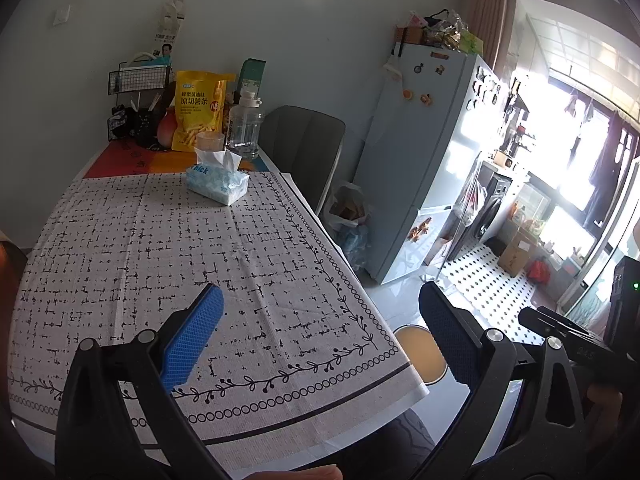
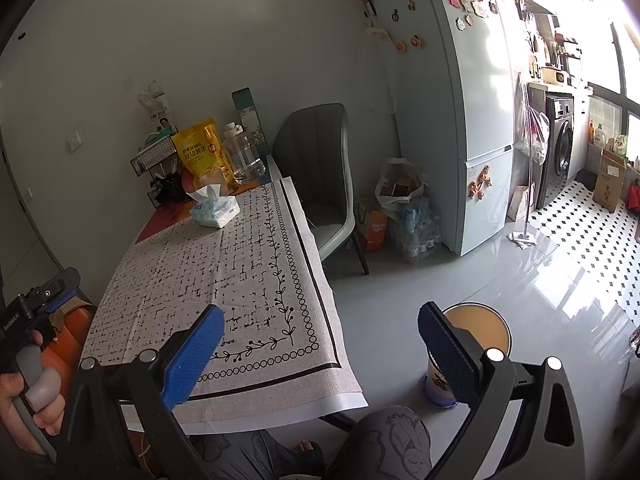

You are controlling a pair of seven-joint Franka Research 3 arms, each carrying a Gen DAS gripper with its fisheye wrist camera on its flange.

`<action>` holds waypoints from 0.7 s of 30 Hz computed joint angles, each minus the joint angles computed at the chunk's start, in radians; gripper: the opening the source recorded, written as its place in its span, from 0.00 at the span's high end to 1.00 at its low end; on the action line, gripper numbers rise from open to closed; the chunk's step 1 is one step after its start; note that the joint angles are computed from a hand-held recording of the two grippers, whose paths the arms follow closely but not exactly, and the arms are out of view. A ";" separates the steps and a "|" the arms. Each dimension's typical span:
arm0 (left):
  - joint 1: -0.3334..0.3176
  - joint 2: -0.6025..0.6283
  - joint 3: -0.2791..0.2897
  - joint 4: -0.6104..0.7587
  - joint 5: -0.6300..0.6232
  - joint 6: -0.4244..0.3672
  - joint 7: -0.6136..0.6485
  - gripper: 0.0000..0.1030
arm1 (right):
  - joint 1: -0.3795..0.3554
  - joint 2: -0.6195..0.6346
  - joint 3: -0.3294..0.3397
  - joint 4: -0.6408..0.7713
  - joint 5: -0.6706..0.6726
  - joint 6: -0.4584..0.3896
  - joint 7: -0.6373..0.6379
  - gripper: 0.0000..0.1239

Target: Collect trash

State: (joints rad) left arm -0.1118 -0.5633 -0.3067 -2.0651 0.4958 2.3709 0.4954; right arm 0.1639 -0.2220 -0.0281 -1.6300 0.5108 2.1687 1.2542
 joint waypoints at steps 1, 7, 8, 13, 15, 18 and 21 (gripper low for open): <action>-0.001 0.000 0.003 -0.002 -0.001 0.002 0.001 0.06 | 0.000 0.001 0.000 0.000 0.000 -0.001 0.000 0.23; -0.006 0.007 0.009 -0.002 -0.011 0.005 0.008 0.06 | -0.001 0.008 0.000 0.001 -0.002 -0.001 0.000 0.23; -0.006 0.007 0.008 -0.002 -0.012 0.005 0.009 0.06 | -0.002 0.008 0.000 0.001 -0.003 -0.001 0.000 0.23; -0.007 0.008 0.011 -0.006 -0.017 0.007 0.010 0.06 | -0.003 0.009 0.001 -0.002 -0.006 -0.001 0.002 0.23; -0.008 0.008 0.012 -0.009 -0.020 0.008 0.011 0.06 | -0.003 0.010 0.001 -0.002 -0.006 -0.002 0.002 0.23; -0.011 0.009 0.012 -0.009 -0.024 0.009 0.012 0.06 | -0.003 0.010 0.001 -0.004 -0.007 -0.001 0.002 0.23; -0.010 0.008 0.010 -0.010 -0.022 0.010 0.013 0.06 | -0.004 0.012 0.000 -0.007 -0.006 -0.003 0.003 0.23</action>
